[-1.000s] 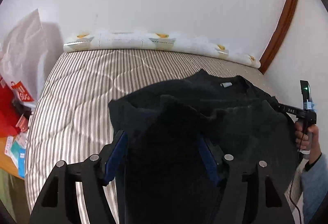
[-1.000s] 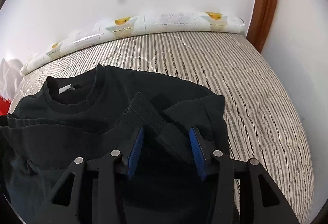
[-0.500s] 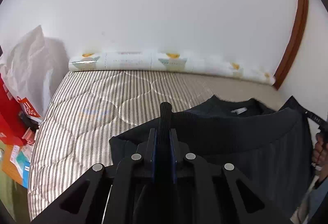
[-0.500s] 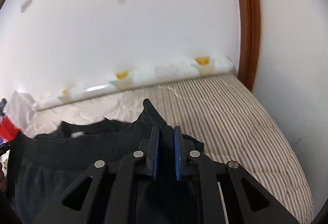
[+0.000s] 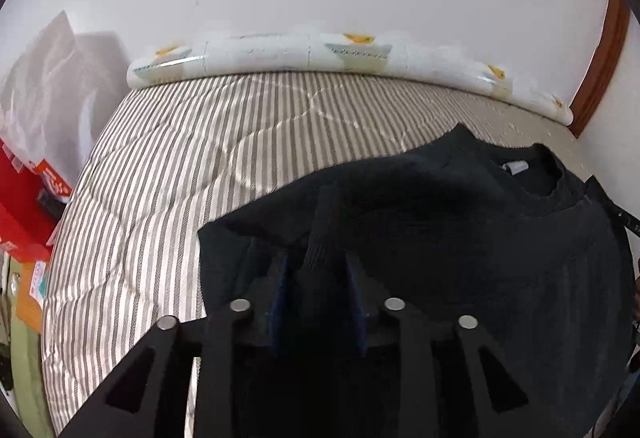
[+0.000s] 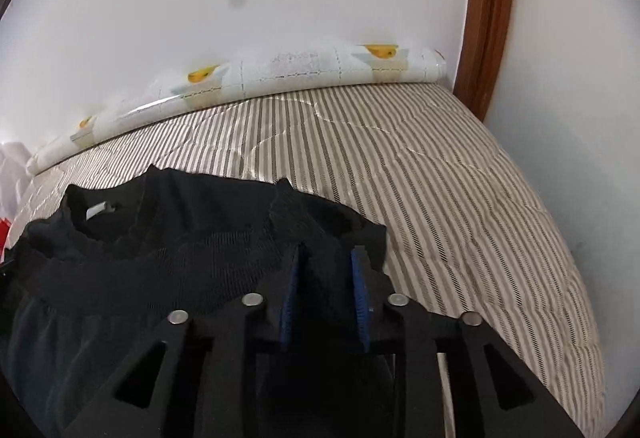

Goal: Fold small clothes

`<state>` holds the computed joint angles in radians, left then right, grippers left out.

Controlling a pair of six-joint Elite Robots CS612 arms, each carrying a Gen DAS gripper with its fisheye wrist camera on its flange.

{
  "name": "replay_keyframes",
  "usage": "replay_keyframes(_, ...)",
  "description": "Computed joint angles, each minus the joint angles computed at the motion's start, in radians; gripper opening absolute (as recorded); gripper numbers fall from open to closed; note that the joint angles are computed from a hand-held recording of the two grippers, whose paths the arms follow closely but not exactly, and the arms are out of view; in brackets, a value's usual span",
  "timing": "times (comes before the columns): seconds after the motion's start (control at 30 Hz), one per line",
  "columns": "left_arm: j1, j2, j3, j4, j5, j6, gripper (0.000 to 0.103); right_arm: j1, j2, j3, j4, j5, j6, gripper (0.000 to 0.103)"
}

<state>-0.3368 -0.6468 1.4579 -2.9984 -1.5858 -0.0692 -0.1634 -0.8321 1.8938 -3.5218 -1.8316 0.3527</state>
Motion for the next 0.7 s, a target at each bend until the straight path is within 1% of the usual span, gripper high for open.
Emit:
replay_keyframes(0.03,0.000,-0.005,0.010,-0.004,-0.001,0.003,0.032,0.004,-0.005,0.011,0.000,-0.004,-0.007,0.035)
replay_keyframes(0.07,0.000,-0.010,0.021,-0.007,0.002,0.007,0.033,0.008,-0.008,0.016,0.001,-0.009,-0.012,0.036)
replay_keyframes(0.17,-0.001,-0.029,0.054,-0.013,0.010,0.017,0.039,0.024,-0.018,0.046,0.009,-0.043,-0.048,0.037)
replay_keyframes(0.23,-0.004,-0.038,0.073,-0.019,0.029,0.024,0.048,0.035,-0.025,0.067,0.012,-0.066,-0.062,0.037)
replay_keyframes(0.33,-0.007,-0.053,0.116,-0.067,0.050,0.042,0.050,0.049,-0.030,0.098,0.003,-0.106,-0.069,0.038)
replay_keyframes(0.4,-0.005,-0.065,0.143,-0.085,0.053,0.039,0.051,0.056,-0.033,0.127,-0.005,-0.124,-0.055,0.039)
replay_keyframes(0.5,0.000,-0.077,0.170,-0.097,0.045,0.034,0.056,0.057,-0.037,0.171,-0.035,-0.109,-0.023,0.040)
replay_keyframes(0.57,0.005,-0.084,0.196,-0.131,0.041,0.024,0.059,0.061,-0.034,0.192,-0.065,-0.117,-0.007,0.047)
replay_keyframes(0.6,0.007,-0.086,0.206,-0.145,0.035,0.021,0.059,0.063,-0.033,0.202,-0.071,-0.125,0.009,0.048)
replay_keyframes(0.67,0.010,-0.088,0.221,-0.165,0.031,0.015,0.059,0.062,-0.031,0.214,-0.091,-0.114,0.036,0.050)
replay_keyframes(0.7,0.011,-0.087,0.226,-0.177,0.032,0.012,0.059,0.063,-0.027,0.215,-0.103,-0.115,0.036,0.050)
